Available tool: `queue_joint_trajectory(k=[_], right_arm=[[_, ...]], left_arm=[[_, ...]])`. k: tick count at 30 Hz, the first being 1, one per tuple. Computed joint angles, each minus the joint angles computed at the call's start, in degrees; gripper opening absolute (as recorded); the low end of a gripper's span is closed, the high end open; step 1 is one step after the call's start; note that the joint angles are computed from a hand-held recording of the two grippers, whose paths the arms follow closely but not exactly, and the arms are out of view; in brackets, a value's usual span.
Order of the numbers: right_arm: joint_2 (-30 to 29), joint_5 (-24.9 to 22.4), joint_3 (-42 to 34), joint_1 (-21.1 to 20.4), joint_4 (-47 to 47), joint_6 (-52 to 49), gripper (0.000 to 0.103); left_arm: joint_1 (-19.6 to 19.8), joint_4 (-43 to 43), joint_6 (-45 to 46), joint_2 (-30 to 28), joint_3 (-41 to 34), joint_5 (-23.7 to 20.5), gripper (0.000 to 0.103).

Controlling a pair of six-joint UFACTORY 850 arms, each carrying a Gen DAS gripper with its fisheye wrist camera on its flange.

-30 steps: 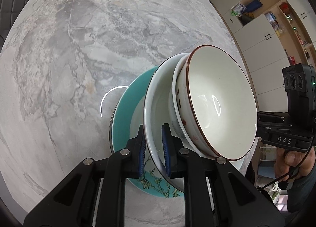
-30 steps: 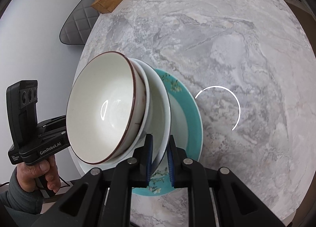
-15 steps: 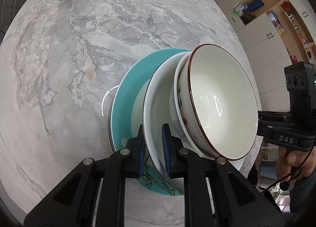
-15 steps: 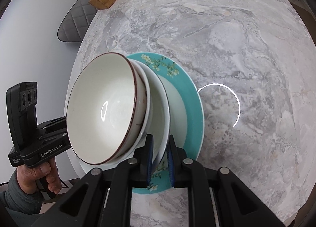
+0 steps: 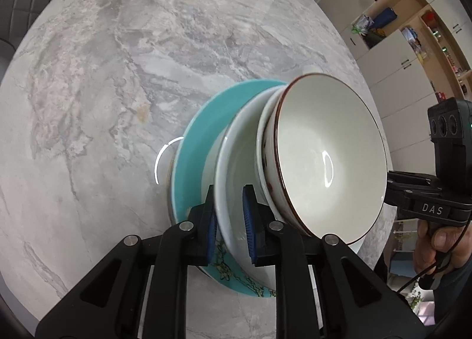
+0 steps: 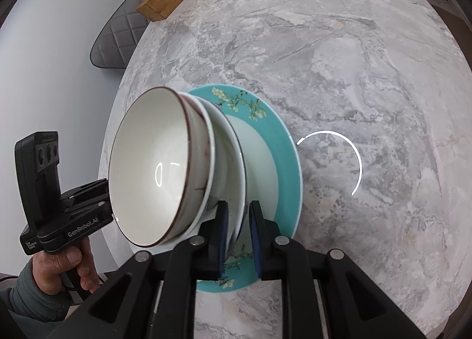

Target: Organize plates and bowls

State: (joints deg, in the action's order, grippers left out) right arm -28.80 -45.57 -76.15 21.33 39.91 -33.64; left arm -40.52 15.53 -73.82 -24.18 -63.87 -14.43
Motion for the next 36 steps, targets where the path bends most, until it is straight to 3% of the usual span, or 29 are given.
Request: queue_joint_trajectory(k=[2, 5, 6, 7, 8, 12, 14, 17, 20, 21, 22, 25, 30, 33, 36], right_arm=[[0.7, 0.7, 0.5, -0.6, -0.4, 0.8, 0.043], [2.2, 1.0, 1.5, -1.9, 1.3, 0.3, 0.052], [3.1, 1.4, 2.2, -2.3, 1.6, 0.2, 0.060], [3.9, 1.6, 2.8, -2.7, 2.4, -0.4, 0.064], [5.0, 1.8, 3.6, -3.2, 3.4, -1.1, 0.070], [8.7, 3.8, 6.3, -3.8, 2.9, -0.2, 0.074], [10.8, 5.2, 8.1, -3.9, 2.1, 2.2, 0.077], [14.6, 8.1, 11.3, -3.1, 0.0, 6.6, 0.084], [18.8, 10.9, 14.8, -1.7, -1.6, 10.7, 0.091], [20.4, 11.8, 16.1, -1.2, -1.7, 11.8, 0.098], [21.7, 12.5, 17.2, -0.9, -0.7, 11.8, 0.103], [26.1, 16.7, 20.9, 0.4, 2.4, 10.8, 0.103], [31.0, 25.1, 24.4, 3.4, 9.8, 2.0, 0.103], [31.5, 23.6, 23.9, 3.5, 13.1, -1.1, 0.103], [32.1, 23.5, 23.1, 3.9, 8.6, 2.2, 0.103]], left_arm=[[-0.2, 4.5, -5.8, 0.8, 0.6, -1.3, 0.025], [-0.3, 9.1, -11.7, 2.8, 2.7, -0.3, 0.034], [-0.8, 11.4, -14.3, 3.2, 2.6, -2.2, 0.053], [-1.1, 12.7, -16.0, 3.8, 2.9, -3.4, 0.060], [-1.3, 14.0, -17.8, 4.7, 3.7, -2.8, 0.060], [-2.6, 20.5, -25.9, 8.5, 6.4, -2.0, 0.064], [-3.6, 22.7, -28.0, 10.0, 7.0, -3.4, 0.064], [-6.0, 23.5, -28.7, 11.8, 6.6, -8.9, 0.069], [-8.4, 25.9, -32.7, 13.8, 7.0, -13.4, 0.083], [-9.2, 27.6, -34.8, 14.6, 7.4, -14.0, 0.097], [-10.2, 29.2, -36.6, 15.4, 7.5, -15.6, 0.103], [-12.8, 28.6, -34.6, 15.5, 5.3, -23.3, 0.103], [-15.8, 30.5, -40.4, 17.7, 5.3, -27.9, 0.103], [-17.5, 30.3, -42.8, 18.3, 4.5, -31.7, 0.103], [-19.4, 28.0, -42.4, 17.1, 1.9, -37.7, 0.103]])
